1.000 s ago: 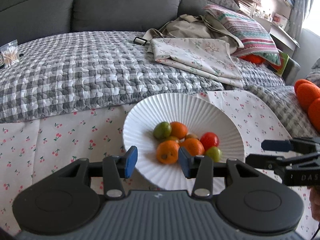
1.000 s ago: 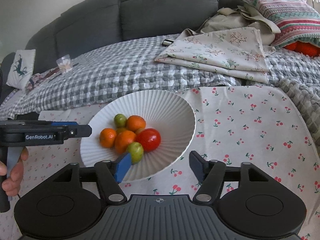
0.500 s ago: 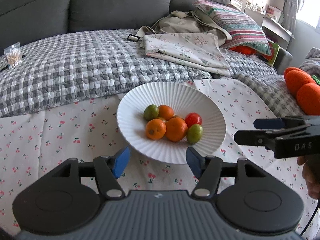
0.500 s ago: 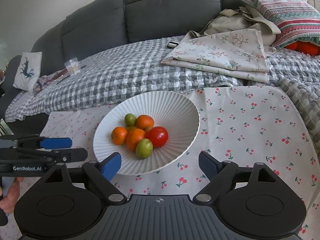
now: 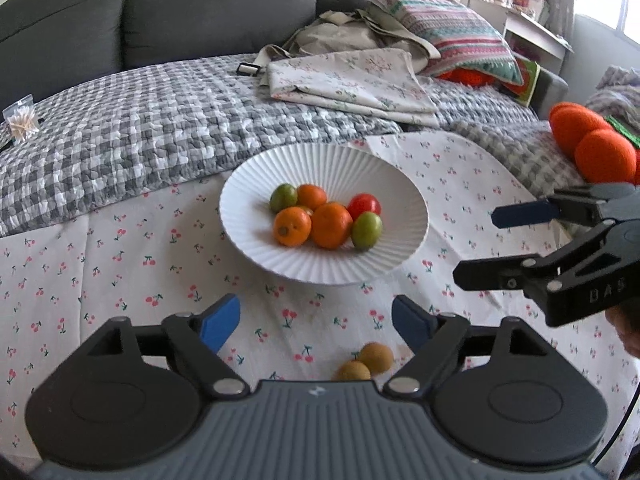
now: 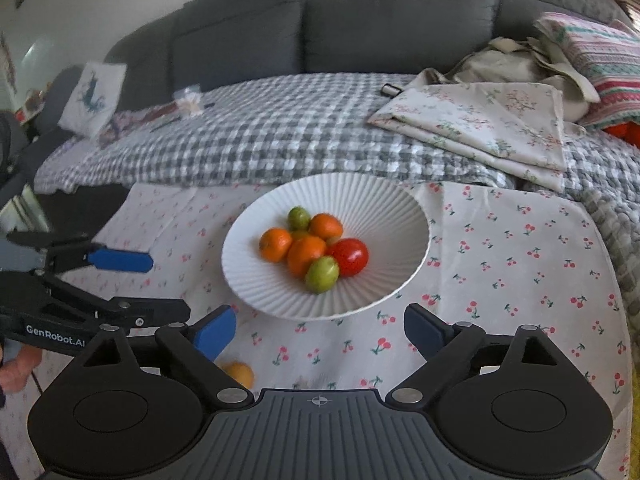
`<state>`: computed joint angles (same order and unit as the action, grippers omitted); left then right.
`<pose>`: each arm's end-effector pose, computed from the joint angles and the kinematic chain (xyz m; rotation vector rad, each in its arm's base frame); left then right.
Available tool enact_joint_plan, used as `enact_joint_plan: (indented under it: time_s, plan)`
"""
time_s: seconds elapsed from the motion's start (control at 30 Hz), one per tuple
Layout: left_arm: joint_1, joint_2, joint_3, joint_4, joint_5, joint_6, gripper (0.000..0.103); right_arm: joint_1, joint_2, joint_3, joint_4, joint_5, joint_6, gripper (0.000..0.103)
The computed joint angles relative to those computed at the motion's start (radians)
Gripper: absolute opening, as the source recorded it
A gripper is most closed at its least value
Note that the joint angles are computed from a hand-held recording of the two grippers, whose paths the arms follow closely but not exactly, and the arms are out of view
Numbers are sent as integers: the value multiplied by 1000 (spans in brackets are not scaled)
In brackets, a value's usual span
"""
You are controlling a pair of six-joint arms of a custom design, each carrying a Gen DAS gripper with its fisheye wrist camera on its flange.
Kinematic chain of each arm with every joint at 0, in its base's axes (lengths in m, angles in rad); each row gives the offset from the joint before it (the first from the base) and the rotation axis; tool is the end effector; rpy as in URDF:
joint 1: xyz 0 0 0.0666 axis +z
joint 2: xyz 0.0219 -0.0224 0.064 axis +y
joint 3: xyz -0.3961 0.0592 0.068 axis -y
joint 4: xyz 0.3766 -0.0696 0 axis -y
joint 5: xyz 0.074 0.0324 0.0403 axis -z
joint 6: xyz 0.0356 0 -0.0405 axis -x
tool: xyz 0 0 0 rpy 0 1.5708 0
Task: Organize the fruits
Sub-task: 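Move both grippers toward the two small brown round fruits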
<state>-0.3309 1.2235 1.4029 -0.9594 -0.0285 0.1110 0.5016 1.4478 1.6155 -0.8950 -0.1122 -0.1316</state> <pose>0.3779 -0.1292 0.5162 0.2448 2.3451 -0.1829 0.4311 0.2405 0.5220 -0.4872 2.2838 0.4507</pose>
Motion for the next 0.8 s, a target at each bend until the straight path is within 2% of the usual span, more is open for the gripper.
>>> enact_joint_plan:
  time_s: [0.13, 0.6, 0.8]
  plan:
    - [-7, 2, -6, -16, 12, -25, 87, 14, -2, -7, -23, -4, 77, 94]
    - [-43, -14, -68, -35, 21, -198, 85, 38, -12, -65, -61, -22, 283, 94]
    - [-46, -9, -89, -25, 12, -235, 66, 47, -19, -91, -39, -28, 344, 91]
